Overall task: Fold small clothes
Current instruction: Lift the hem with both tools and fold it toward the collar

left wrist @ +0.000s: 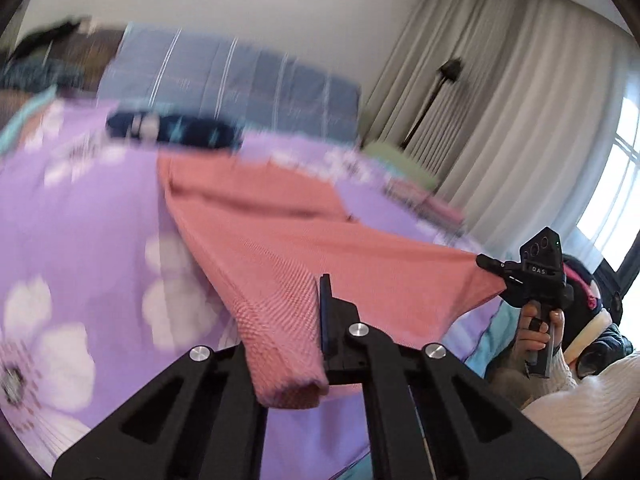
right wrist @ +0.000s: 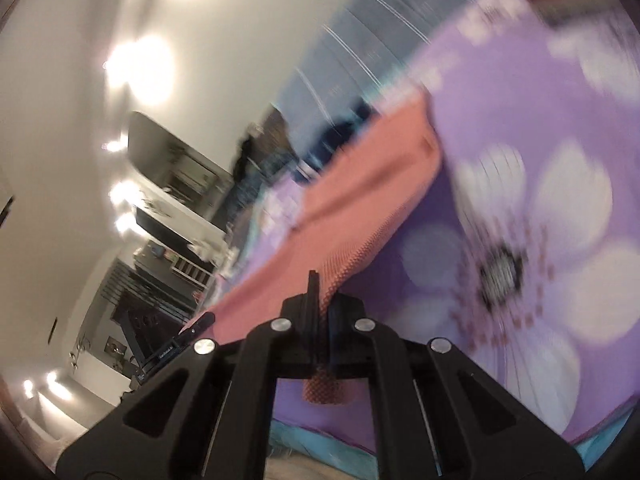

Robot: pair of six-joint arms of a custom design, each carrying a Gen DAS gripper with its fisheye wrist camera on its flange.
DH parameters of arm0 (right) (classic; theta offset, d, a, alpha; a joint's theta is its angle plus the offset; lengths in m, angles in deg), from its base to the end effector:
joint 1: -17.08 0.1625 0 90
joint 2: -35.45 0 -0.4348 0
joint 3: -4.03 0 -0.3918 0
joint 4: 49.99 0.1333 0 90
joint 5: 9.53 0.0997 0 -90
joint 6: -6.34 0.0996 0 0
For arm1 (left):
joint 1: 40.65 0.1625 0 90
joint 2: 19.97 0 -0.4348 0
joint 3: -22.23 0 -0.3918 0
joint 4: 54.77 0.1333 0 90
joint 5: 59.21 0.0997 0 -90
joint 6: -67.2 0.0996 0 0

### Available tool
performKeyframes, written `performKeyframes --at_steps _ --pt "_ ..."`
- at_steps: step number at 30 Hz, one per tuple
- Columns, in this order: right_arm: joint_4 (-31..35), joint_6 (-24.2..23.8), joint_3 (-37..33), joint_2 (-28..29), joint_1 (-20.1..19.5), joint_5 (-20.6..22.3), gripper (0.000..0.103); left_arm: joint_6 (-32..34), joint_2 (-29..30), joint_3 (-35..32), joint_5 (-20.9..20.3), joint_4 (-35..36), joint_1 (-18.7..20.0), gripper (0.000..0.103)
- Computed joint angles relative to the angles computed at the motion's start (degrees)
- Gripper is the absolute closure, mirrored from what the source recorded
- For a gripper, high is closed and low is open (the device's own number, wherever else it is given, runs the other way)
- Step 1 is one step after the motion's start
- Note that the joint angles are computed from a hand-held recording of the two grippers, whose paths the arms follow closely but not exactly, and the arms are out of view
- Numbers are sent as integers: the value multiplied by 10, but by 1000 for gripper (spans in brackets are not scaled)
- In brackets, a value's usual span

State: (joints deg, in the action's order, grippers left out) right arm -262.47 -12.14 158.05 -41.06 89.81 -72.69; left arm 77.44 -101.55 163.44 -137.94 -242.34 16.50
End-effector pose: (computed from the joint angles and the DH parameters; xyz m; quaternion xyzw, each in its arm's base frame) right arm 0.0754 -0.3580 0.2104 -0.0982 0.8978 -0.4199 0.0899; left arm -0.0889 -0.4193 0.2388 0.3159 0.8871 -0.3354 0.0276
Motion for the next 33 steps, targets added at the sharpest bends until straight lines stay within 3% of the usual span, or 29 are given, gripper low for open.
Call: performKeyframes --at_steps 2,5,6,8,9,17,26,33 --pt "-6 -16 12 -35 10 9 100 11 -27 16 12 -21 -36 100" --pt "-24 -50 46 -101 2 62 100 26 -64 44 34 -45 -82 100" --pt "-52 -56 52 -107 10 53 100 33 -74 51 41 -48 -93 100" --pt "-85 -63 45 -99 42 -4 99 38 -75 56 63 -52 -105 100" --pt "-91 -62 33 -80 56 -34 99 38 -70 55 63 -53 -100 100" --pt "-73 -3 -49 35 50 -97 99 10 32 -7 84 -35 -33 100" --pt "-54 -5 -114 73 64 -135 99 21 95 -76 89 -22 -4 99" --pt "-12 1 -243 144 96 -208 99 52 176 -174 88 -18 23 99"
